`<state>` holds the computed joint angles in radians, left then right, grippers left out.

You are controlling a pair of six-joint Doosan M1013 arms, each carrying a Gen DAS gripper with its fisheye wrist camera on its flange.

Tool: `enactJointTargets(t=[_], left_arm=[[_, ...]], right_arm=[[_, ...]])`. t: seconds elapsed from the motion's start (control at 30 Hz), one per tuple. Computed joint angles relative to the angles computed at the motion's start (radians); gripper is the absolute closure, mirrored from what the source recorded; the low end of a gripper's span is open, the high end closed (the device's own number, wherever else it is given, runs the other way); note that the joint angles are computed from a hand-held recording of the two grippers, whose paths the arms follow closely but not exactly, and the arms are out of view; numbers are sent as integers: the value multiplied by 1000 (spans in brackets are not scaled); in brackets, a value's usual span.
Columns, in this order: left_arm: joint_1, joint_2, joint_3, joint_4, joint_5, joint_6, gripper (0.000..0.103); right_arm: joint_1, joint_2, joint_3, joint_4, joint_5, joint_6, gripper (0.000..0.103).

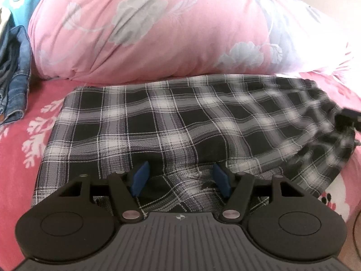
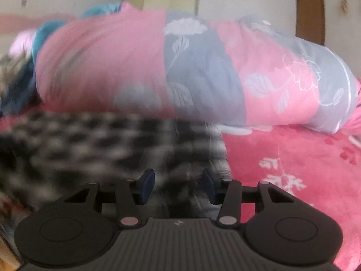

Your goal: Fold clothes

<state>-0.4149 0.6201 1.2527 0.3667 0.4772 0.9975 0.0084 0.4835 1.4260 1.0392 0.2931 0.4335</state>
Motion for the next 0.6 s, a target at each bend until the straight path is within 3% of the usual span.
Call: enactJointTargets(t=[0.17, 0.3, 0.4, 0.5, 0.6], left_arm=[[-6, 1, 4, 52, -1, -64, 39], [-14, 1, 10, 118, -3, -138, 39], [-16, -4, 27, 154, -23, -175, 39], [-12, -9, 38, 147, -44, -156, 39], [-3, -10, 39, 99, -60, -100, 38]], right_arm=[[20, 55, -144, 50, 194, 27, 54], [58, 187, -385, -216, 398, 346, 54], [93, 296, -564, -418, 505, 546, 54], [112, 371, -675, -562, 552, 660, 53], [114, 345, -641, -553, 516, 663, 53]])
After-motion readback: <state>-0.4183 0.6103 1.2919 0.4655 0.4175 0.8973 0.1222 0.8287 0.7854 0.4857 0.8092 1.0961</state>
